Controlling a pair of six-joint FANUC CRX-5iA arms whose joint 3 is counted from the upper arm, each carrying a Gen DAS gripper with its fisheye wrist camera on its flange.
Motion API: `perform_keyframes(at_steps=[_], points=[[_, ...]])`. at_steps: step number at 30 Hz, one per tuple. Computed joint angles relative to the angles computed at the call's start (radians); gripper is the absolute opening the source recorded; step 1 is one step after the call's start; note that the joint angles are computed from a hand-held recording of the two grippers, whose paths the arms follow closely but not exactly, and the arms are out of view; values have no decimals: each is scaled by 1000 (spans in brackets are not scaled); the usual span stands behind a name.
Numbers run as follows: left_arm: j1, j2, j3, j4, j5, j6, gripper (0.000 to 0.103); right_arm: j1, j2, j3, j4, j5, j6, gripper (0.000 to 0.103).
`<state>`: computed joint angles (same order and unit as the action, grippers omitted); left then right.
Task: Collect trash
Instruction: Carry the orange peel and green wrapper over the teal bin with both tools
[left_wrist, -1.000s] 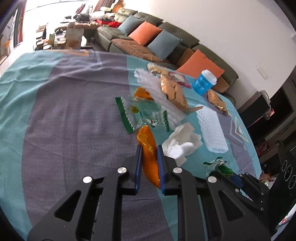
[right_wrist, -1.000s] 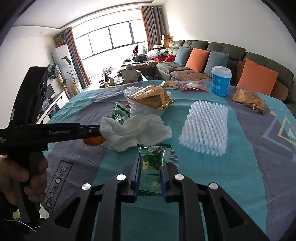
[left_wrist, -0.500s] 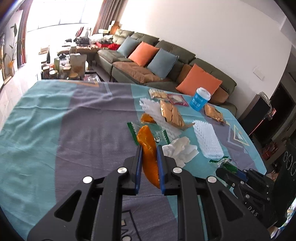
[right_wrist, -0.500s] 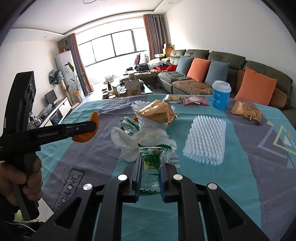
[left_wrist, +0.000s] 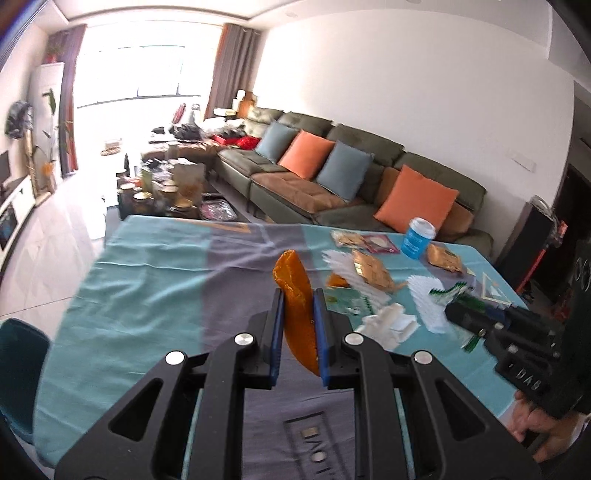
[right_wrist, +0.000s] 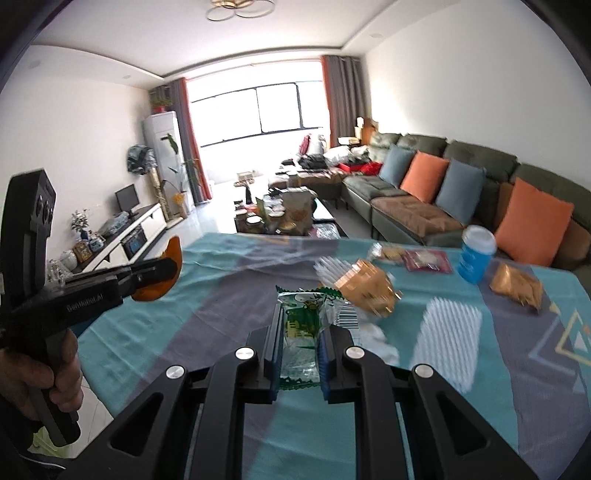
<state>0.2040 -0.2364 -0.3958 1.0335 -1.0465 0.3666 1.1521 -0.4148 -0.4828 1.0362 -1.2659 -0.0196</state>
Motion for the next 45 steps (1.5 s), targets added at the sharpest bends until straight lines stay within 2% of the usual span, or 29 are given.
perform_keyframes(at_steps=[9, 14, 22, 26, 29, 35, 40, 45], points=[[128, -27, -18, 24, 34, -40, 16, -69, 89, 87, 33, 154, 106, 14], [209, -21, -15, 11, 68, -69, 16, -118, 159, 153, 2, 286, 183, 14], [320, 48, 31, -67, 176, -19, 16, -185, 345, 337, -154, 487, 393, 14], [372, 95, 71, -100, 207, 10, 16, -189, 443, 457, -264, 524, 532, 14], [407, 129, 99, -125, 222, 32, 16, -190, 516, 560, -370, 532, 652, 14], [461, 189, 145, -165, 234, 64, 16, -195, 666, 797, -569, 477, 887, 14], [480, 204, 158, -189, 232, 83, 16, -200, 782, 1002, -710, 402, 1051, 14], [488, 226, 181, -245, 224, 144, 16, -207, 937, 1258, -825, 272, 1184, 14]])
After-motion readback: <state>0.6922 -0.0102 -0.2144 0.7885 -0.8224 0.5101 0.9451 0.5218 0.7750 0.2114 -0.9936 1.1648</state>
